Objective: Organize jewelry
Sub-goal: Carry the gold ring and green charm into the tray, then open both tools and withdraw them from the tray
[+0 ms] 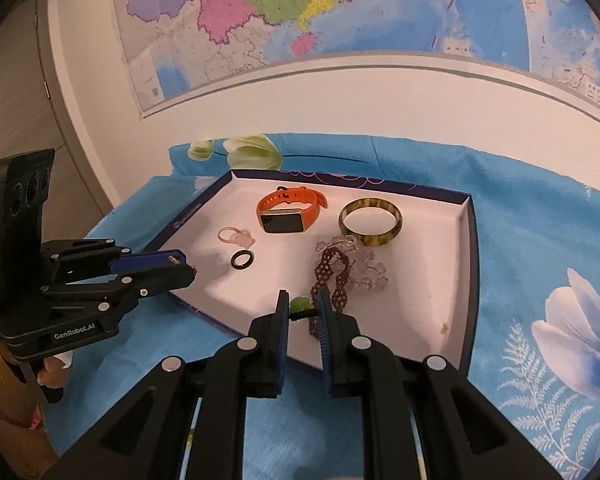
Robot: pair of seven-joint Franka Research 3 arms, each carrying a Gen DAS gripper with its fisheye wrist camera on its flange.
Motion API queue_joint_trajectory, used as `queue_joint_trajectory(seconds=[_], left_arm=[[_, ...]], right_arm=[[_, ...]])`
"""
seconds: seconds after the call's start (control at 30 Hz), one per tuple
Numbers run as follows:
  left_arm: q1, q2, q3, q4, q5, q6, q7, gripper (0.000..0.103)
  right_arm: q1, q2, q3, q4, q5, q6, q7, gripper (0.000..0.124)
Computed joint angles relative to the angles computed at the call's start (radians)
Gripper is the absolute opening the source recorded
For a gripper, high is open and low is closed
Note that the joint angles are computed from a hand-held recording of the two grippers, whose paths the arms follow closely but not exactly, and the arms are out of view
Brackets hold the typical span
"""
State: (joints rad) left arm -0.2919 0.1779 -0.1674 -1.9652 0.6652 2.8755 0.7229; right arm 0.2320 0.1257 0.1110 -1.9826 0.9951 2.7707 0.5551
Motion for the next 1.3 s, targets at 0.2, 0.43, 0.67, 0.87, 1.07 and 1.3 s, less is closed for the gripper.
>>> queue_joint_trajectory(seconds=[0.2,0.43,0.67,0.87,1.07,1.3], left_arm=[[0.007,0.028,-0.003,0.025,-0.039,-0.017,0.035,0.019],[0.01,0.057,-0.002,0.049,-0.087,-0.035,0.074,0.019],[0.012,0.074,-0.003,0.063,-0.125,-0.047,0.102,0.019],[0.015,0.084,-0.005,0.071,-0.152,-0.052,0.122,0.02],[0.014,0.086,-0.003,0.07,-0.171,-0.053,0.126,0.023],[-0.008,0.036,0.03,0.025,-0.081,-0.013,0.03,0.032]], right_arm=[[0.003,0.04,0.003,0.036,-0.063,0.001,0.057,0.013],[-0.005,0.069,0.01,0.06,-0.12,0.003,0.116,0.013],[-0.011,0.089,0.015,0.077,-0.162,0.003,0.159,0.013],[-0.018,0.102,0.019,0.091,-0.186,-0.005,0.188,0.014],[-0.024,0.108,0.023,0.095,-0.192,-0.005,0.203,0.015],[-0.037,0.083,0.034,0.074,-0.124,0.011,0.161,0.023]])
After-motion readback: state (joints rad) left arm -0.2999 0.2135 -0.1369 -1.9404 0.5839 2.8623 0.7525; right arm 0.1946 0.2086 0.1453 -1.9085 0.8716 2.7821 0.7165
